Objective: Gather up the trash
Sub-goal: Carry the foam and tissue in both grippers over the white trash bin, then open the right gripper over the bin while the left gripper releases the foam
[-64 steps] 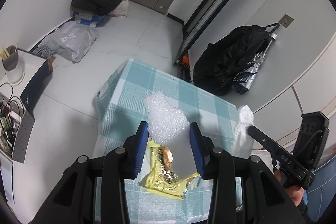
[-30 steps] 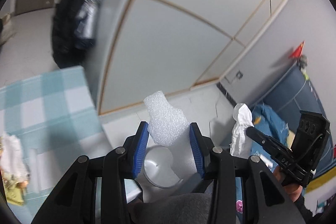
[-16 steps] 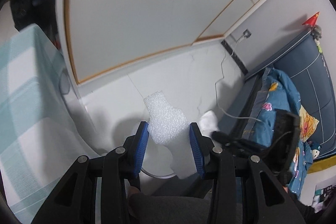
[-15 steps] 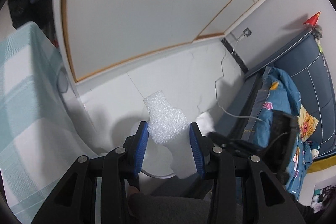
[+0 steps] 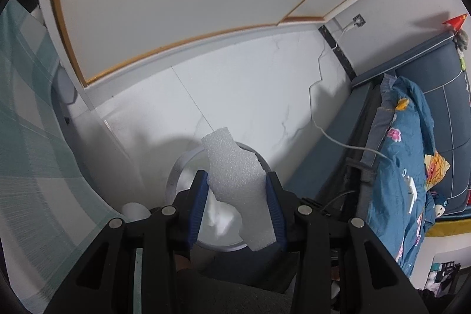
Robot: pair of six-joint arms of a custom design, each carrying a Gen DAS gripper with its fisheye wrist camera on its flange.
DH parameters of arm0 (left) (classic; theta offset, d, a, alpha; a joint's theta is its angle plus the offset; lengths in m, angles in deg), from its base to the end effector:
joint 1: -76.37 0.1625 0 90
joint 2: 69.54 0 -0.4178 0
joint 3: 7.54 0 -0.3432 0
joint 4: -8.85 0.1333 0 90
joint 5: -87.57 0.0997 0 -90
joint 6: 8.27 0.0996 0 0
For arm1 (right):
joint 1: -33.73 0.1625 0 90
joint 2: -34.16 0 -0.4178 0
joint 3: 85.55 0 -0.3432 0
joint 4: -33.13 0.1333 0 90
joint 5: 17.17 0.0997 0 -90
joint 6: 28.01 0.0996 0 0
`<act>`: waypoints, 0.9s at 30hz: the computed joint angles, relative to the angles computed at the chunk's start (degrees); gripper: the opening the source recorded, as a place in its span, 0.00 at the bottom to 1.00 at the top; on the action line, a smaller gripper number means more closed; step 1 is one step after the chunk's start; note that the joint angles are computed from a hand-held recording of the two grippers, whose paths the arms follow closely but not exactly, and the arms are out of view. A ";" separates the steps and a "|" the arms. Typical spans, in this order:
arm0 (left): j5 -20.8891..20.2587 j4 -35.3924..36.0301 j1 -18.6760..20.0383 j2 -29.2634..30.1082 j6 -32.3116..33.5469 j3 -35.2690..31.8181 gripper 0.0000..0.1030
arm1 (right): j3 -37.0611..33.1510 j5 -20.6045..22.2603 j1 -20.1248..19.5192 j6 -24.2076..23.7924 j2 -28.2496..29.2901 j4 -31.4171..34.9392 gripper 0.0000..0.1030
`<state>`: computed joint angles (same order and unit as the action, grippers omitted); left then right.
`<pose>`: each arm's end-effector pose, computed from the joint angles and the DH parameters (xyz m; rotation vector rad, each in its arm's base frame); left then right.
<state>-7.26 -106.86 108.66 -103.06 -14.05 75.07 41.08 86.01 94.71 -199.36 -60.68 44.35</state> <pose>-0.4618 -0.4396 0.0032 1.2647 2.6557 0.5828 -0.0291 -0.2805 0.2590 -0.9568 -2.4032 1.0525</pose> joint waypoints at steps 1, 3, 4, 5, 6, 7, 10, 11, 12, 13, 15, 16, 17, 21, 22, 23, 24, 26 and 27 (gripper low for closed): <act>0.02 0.23 0.00 0.34 0.17 -0.14 0.34 | 0.34 0.12 -0.16 0.24 -0.89 0.17 0.40; -0.22 1.44 -0.14 1.03 0.44 -0.77 0.34 | 1.64 -0.24 -1.57 -0.26 -4.11 0.80 0.43; -0.22 2.04 -0.22 1.31 0.73 -1.04 0.34 | 1.66 0.02 -1.21 0.35 -4.92 1.02 0.46; 0.13 2.64 -0.51 1.51 1.09 -1.17 0.34 | 2.36 -1.31 -2.12 0.48 -6.87 1.20 0.53; 0.66 2.94 -0.78 1.74 1.46 -1.13 0.34 | 2.22 -2.88 -3.08 0.61 -8.10 1.70 0.58; 0.97 3.15 -0.97 1.91 1.77 -0.96 0.34 | 3.20 -5.66 -5.08 0.64 -10.82 2.03 0.67; 0.53 4.83 -0.98 2.53 2.48 -1.18 0.34 | 4.57 -11.12 -10.30 -0.72 -16.96 4.71 0.69; 0.57 5.60 -1.09 2.86 2.63 -1.44 0.34 | 4.69 -11.22 -10.57 -0.60 -17.82 5.16 0.69; 0.41 6.56 -1.03 3.18 2.86 -1.82 0.34 | 4.63 -10.20 -9.88 0.05 -18.02 5.09 0.69; 0.32 7.40 -1.06 3.52 2.89 -2.19 0.34 | 4.57 -9.38 -9.56 0.32 -19.04 5.79 0.69; 0.58 8.32 -1.18 4.01 3.17 -2.56 0.34 | 4.32 -6.55 -7.47 1.19 -19.97 6.37 0.71; 0.97 8.85 -1.30 4.25 3.34 -2.79 0.34 | 4.13 -5.09 -6.24 1.68 -20.42 6.76 0.71; 1.46 9.11 -1.43 4.42 3.46 -2.88 0.34 | 3.76 -4.48 -5.58 1.93 -20.85 7.24 0.74; 2.08 11.23 -1.67 5.77 4.16 -3.77 0.34 | 2.48 0.69 -0.46 4.28 -19.91 7.57 0.78; 1.92 12.26 -1.67 6.23 4.45 -4.17 0.34 | 2.37 1.21 -0.13 4.35 -20.05 7.87 0.78; 1.92 12.94 -1.67 6.47 4.82 -4.31 0.34 | 2.14 2.29 0.72 4.73 -20.28 8.30 0.80; 1.82 13.92 -1.73 6.88 5.42 -4.63 0.34 | 1.97 3.49 1.54 5.18 -20.51 8.65 0.83; 1.66 15.51 -1.82 7.60 6.02 -5.14 0.34 | 1.80 4.87 2.37 5.51 -21.08 9.14 0.84; 1.85 16.30 -1.83 7.91 6.21 -5.50 0.35 | 1.73 5.68 2.99 5.70 -21.11 9.18 0.84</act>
<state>-5.41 -90.56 106.83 -95.14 -7.84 69.57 42.81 91.69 97.69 -193.66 -81.79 53.54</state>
